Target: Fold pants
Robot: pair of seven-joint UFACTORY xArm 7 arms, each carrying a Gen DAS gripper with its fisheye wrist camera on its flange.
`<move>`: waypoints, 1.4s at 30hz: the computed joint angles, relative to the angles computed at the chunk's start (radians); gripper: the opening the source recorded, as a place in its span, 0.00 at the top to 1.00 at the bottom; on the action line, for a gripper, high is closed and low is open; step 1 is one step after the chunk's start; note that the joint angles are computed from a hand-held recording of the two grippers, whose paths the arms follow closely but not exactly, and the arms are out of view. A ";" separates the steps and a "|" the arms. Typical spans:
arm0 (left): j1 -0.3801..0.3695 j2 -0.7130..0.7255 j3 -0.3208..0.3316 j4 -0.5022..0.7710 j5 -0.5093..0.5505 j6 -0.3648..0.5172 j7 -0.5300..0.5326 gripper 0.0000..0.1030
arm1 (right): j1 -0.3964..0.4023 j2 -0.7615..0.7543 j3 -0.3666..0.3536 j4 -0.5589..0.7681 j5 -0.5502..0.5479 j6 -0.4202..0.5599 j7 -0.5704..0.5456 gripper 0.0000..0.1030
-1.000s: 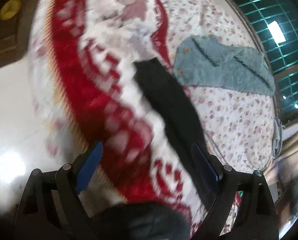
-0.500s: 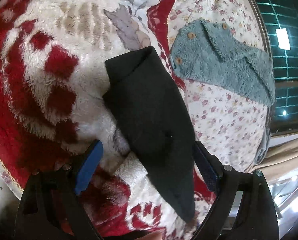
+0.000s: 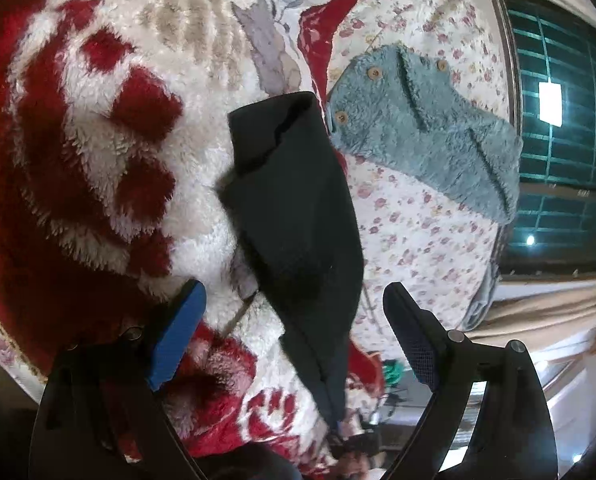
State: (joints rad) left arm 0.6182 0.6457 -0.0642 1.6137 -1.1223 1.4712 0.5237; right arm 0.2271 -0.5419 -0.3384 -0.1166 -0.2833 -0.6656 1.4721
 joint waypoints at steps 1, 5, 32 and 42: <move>0.006 0.015 -0.003 0.013 -0.012 0.011 -0.025 0.12 | -0.027 0.005 0.075 0.003 0.043 0.005 -0.029 0.53; 0.019 0.070 -0.018 0.079 -0.026 0.042 -0.087 0.12 | -0.078 -0.045 0.261 0.021 0.173 0.146 -0.131 0.57; -0.045 0.040 -0.053 0.101 -0.022 -0.031 0.091 0.21 | -0.003 -0.081 0.284 0.014 0.334 0.192 -0.237 0.57; -0.239 -0.214 0.013 -0.211 0.113 -0.492 0.434 0.86 | -0.043 -0.119 0.365 0.024 0.370 0.265 -0.250 0.57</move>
